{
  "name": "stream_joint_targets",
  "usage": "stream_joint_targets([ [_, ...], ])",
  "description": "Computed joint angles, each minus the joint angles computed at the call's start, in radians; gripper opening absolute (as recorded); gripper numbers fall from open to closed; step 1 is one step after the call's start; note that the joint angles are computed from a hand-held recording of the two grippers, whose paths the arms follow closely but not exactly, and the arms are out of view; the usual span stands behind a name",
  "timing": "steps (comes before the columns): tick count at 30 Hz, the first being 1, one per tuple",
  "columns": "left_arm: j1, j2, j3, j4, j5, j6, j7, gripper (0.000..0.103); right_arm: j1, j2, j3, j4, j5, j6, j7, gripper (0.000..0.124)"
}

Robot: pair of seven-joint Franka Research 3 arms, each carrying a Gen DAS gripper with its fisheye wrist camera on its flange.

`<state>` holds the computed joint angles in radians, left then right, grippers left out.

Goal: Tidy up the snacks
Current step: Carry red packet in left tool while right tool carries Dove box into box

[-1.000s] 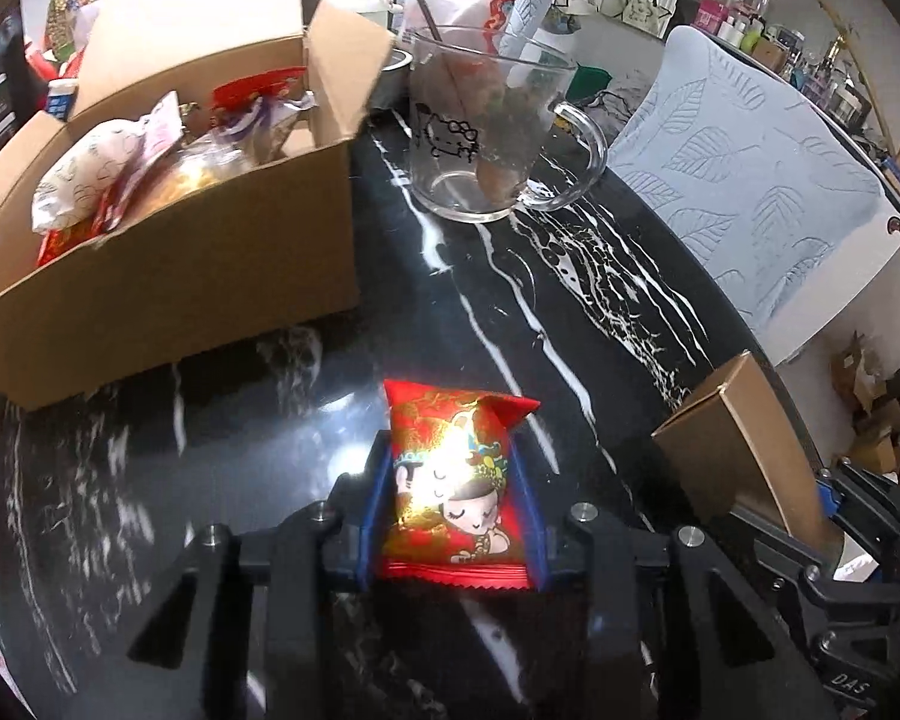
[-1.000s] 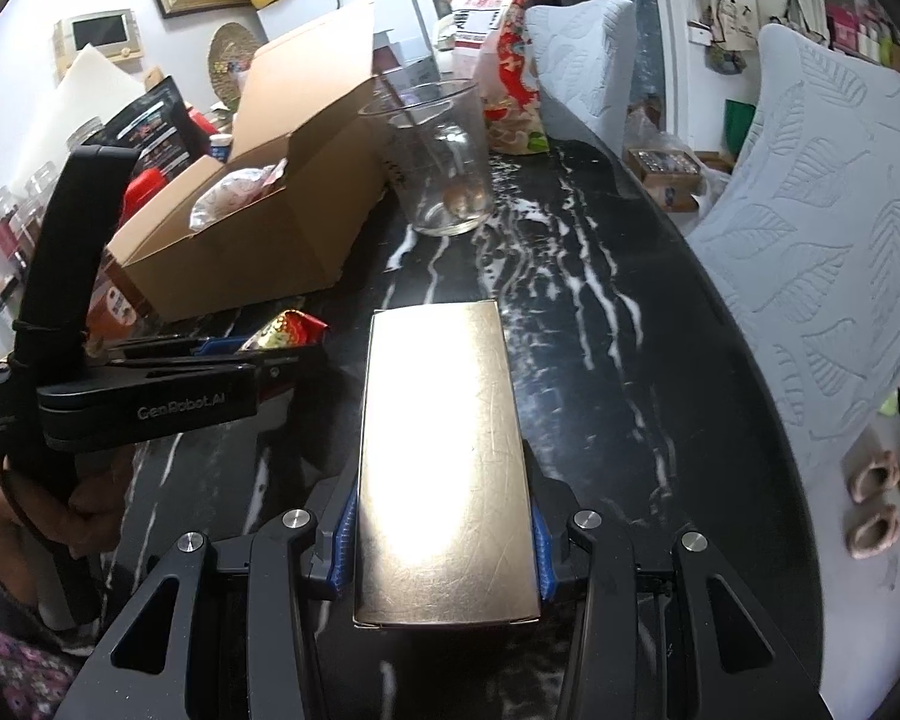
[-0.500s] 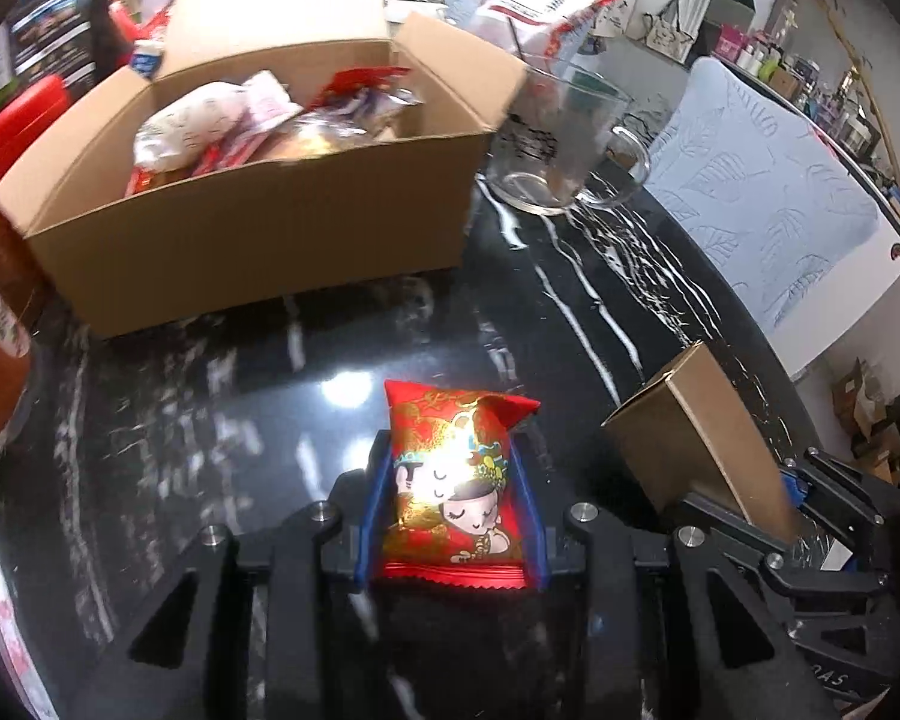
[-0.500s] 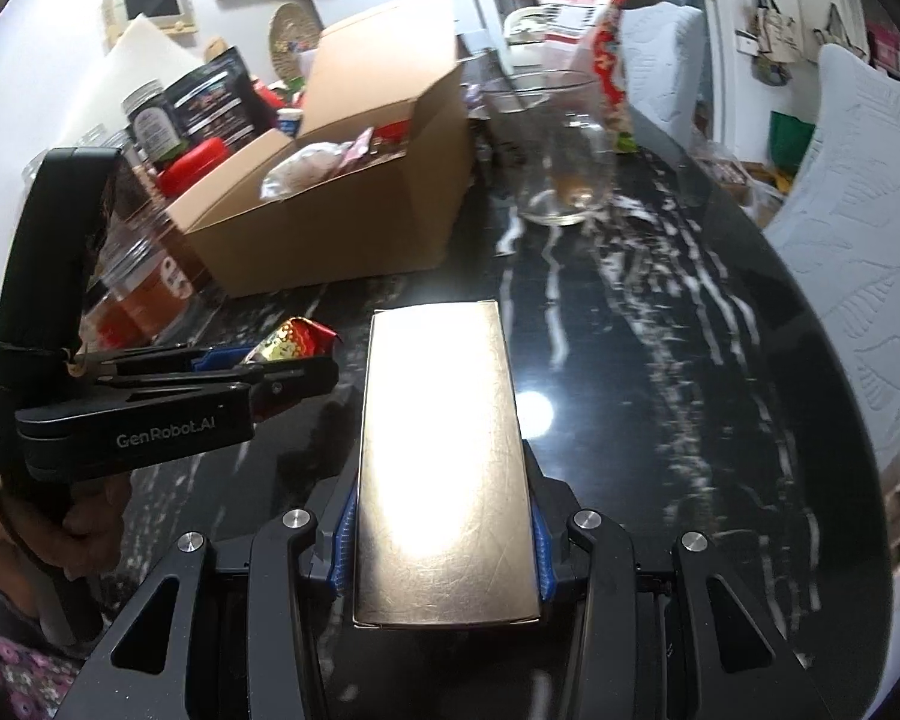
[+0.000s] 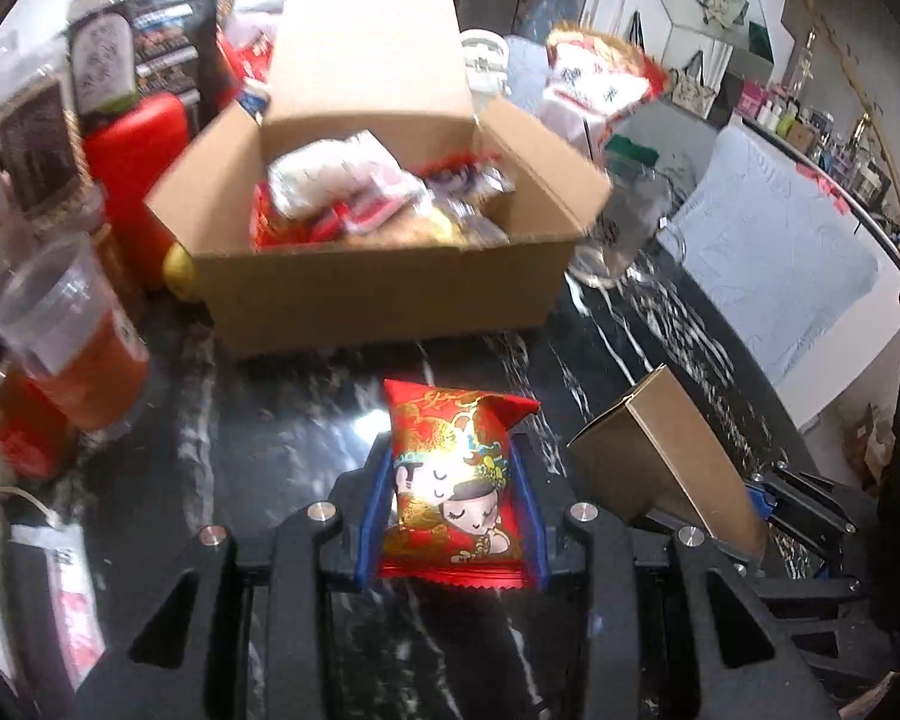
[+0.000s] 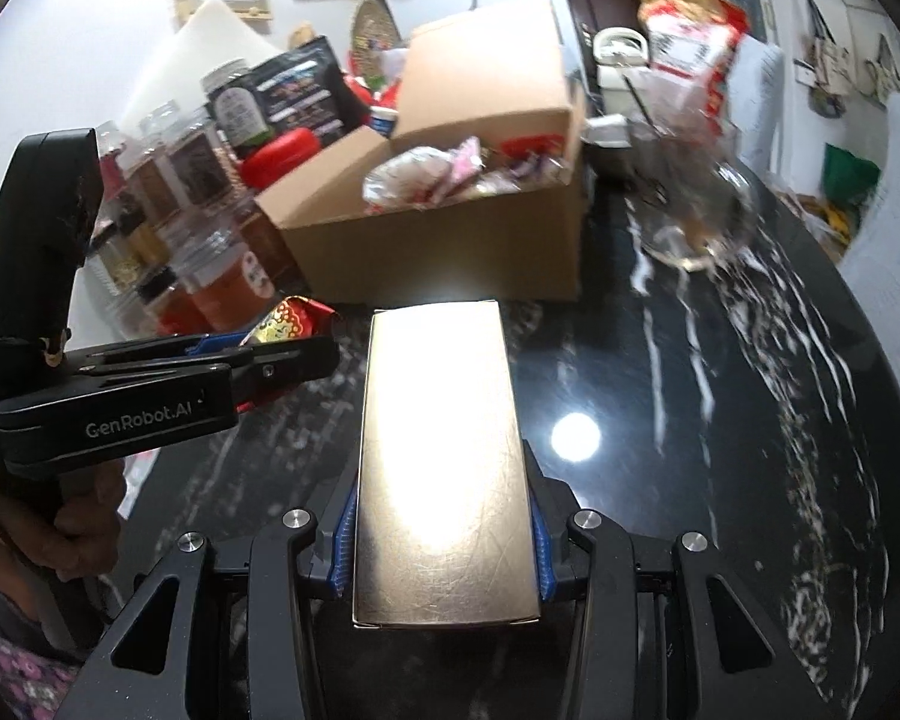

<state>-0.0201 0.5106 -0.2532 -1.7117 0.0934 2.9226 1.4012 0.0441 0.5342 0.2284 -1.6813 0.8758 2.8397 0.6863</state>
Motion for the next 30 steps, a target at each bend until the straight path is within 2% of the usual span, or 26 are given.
stream_joint_targets([
  [7,0.052,-0.029,-0.028,-0.011,-0.015,0.074,0.035,0.036,0.021,0.02,0.016,0.078,-0.008,0.011,-0.01,0.043],
  [13,0.074,-0.005,-0.041,0.055,-0.019,0.107,0.056,0.036,0.048,0.061,0.001,0.179,-0.062,-0.004,0.05,0.043],
  [24,0.092,0.136,-0.079,0.305,-0.026,0.076,0.122,0.036,0.081,0.195,-0.019,0.437,-0.198,-0.032,0.165,0.043],
  [26,0.096,0.176,-0.095,0.374,-0.032,0.057,0.153,0.036,0.087,0.233,-0.024,0.507,-0.229,-0.049,0.195,0.043],
  [30,0.072,0.257,-0.083,0.521,-0.043,0.014,0.176,0.036,0.102,0.334,-0.04,0.686,-0.295,-0.105,0.263,0.043],
])
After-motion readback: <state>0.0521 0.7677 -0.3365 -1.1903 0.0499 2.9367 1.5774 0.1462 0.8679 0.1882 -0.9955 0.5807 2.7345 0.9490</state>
